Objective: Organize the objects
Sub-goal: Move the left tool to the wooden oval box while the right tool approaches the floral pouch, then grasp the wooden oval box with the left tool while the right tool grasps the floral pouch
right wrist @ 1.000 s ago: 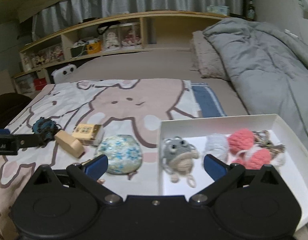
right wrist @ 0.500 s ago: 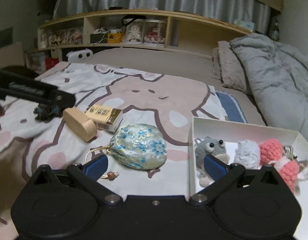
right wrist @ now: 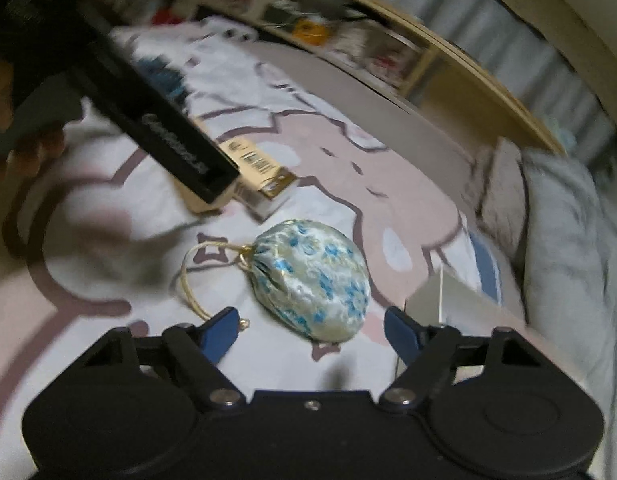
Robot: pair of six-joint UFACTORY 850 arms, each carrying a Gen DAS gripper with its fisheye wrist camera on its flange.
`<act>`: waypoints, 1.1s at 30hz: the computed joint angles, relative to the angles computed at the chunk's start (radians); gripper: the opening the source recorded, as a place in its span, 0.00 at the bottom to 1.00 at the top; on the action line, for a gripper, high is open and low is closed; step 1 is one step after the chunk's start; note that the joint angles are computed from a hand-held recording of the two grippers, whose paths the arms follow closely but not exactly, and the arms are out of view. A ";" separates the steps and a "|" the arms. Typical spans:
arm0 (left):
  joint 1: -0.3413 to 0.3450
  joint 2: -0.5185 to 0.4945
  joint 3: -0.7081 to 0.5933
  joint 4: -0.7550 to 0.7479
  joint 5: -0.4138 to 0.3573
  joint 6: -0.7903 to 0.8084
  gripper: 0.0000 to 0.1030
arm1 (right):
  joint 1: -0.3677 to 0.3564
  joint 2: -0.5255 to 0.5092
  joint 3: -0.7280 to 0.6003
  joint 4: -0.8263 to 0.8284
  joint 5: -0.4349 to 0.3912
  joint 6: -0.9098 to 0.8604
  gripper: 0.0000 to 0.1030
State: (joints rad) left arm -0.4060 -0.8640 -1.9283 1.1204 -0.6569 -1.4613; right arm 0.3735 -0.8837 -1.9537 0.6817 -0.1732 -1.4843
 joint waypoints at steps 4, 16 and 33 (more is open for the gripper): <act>0.012 0.010 0.031 0.037 0.064 -0.044 0.92 | 0.010 -0.032 -0.039 -0.139 -0.009 0.045 0.59; 0.007 0.025 0.017 -0.074 0.069 0.018 0.86 | -0.005 -0.005 -0.011 -0.042 -0.070 0.015 0.22; -0.012 0.125 0.041 -0.593 -0.067 0.433 0.86 | -0.082 0.183 0.130 -0.002 -0.473 0.213 0.14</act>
